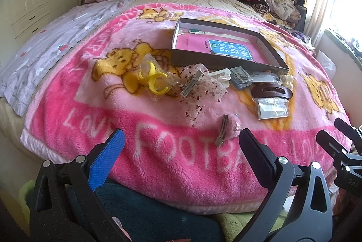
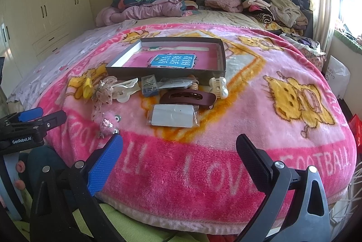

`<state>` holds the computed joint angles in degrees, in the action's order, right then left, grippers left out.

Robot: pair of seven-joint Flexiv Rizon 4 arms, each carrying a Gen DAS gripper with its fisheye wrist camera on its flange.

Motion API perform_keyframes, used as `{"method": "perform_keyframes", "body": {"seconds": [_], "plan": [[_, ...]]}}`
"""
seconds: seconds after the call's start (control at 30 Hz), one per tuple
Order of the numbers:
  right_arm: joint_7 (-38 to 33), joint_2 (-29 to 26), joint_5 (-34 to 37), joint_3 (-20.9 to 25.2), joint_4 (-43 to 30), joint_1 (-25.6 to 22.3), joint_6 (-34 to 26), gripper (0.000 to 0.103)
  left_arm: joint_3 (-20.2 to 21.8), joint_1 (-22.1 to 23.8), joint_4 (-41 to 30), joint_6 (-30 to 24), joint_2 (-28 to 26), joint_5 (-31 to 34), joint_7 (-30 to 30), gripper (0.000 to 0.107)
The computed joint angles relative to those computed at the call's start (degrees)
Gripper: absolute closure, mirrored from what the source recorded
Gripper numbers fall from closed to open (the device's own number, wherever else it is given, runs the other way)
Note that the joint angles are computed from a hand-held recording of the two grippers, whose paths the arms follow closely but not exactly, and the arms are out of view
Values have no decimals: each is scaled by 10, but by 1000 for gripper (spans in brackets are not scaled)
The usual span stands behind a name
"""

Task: Organize jewelry
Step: 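Move left tool to the yellow earring bag while right tool approaches the white card packet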

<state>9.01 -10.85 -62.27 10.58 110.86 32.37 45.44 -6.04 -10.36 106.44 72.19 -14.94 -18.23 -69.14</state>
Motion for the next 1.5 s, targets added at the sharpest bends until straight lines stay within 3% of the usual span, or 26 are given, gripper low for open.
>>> {"method": "perform_keyframes", "body": {"seconds": [0.23,0.37,0.53,0.87,1.17,1.5], "plan": [[-13,6,-2,-1,8,-10,16,6,-21,17,29,40,-11,-42,26,14],[-27,-3,8,-5,0,-15,25,6,-9,20,15,35,-23,-42,8,14],[-46,-15,14,-13,-10,-19,40,6,12,24,-17,18,-44,-18,-30,14],[-76,-54,61,-35,-36,-30,91,6,-10,50,-61,-20,-77,-42,-11,14],[-121,-98,99,-55,-73,-18,103,6,5,39,-136,-81,-130,-19,-51,15],[-147,-120,112,-71,-90,-5,105,6,-37,68,-187,-134,-168,-92,-52,30]]}}
